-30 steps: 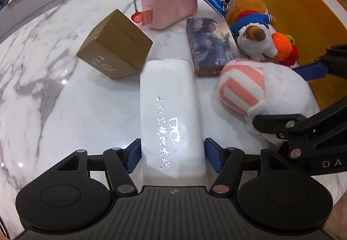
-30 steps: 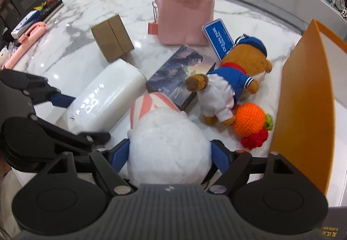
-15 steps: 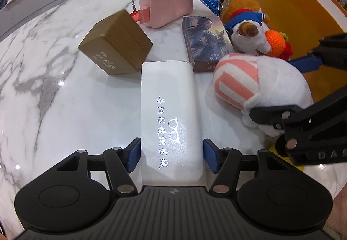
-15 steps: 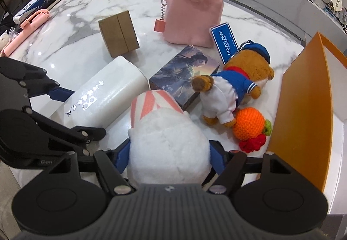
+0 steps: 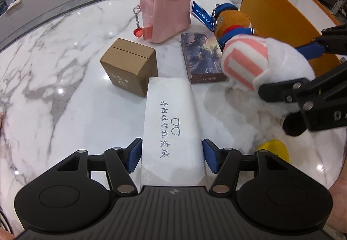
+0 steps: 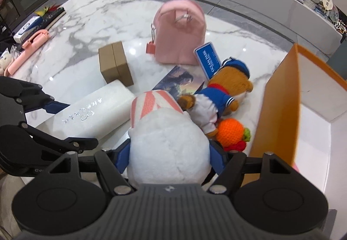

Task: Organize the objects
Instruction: 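Grasp the white rectangular box with the left tool while the right tool grasps the white plush toy, then lift the white box and plush toy and carry both over the orange box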

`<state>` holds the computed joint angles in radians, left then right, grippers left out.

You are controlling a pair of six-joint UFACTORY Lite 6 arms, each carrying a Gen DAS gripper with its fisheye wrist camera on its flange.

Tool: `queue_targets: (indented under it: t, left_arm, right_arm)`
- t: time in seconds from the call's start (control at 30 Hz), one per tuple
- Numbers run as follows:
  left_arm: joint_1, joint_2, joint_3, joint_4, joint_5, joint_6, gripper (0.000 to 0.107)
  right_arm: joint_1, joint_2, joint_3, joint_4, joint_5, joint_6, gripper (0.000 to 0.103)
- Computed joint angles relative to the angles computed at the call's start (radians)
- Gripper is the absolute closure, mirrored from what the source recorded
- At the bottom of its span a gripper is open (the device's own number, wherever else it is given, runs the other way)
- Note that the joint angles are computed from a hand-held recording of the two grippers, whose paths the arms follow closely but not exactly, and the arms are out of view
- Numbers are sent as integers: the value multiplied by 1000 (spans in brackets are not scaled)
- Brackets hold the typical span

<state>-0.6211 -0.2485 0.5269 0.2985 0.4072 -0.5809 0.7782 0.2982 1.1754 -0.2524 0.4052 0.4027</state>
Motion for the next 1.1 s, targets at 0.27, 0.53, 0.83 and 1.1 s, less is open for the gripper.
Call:
queue_targets:
  t: [0.27, 0.53, 0.83, 1.1]
  left_arm:
    - [11, -59, 9, -54, 41, 60, 38]
    - [1, -114, 60, -74, 105, 88, 39]
    - [-32, -130, 93, -55, 154, 66, 39]
    - [-89, -107, 205, -9, 221, 3, 39]
  right_arm:
    - [7, -66, -11, -26, 30, 36, 30]
    - [0, -119, -11, -27, 59, 27, 30]
    - [-14, -199, -31, -25, 99, -4, 30]
    - [-54, -299, -41, -11, 165, -74, 30]
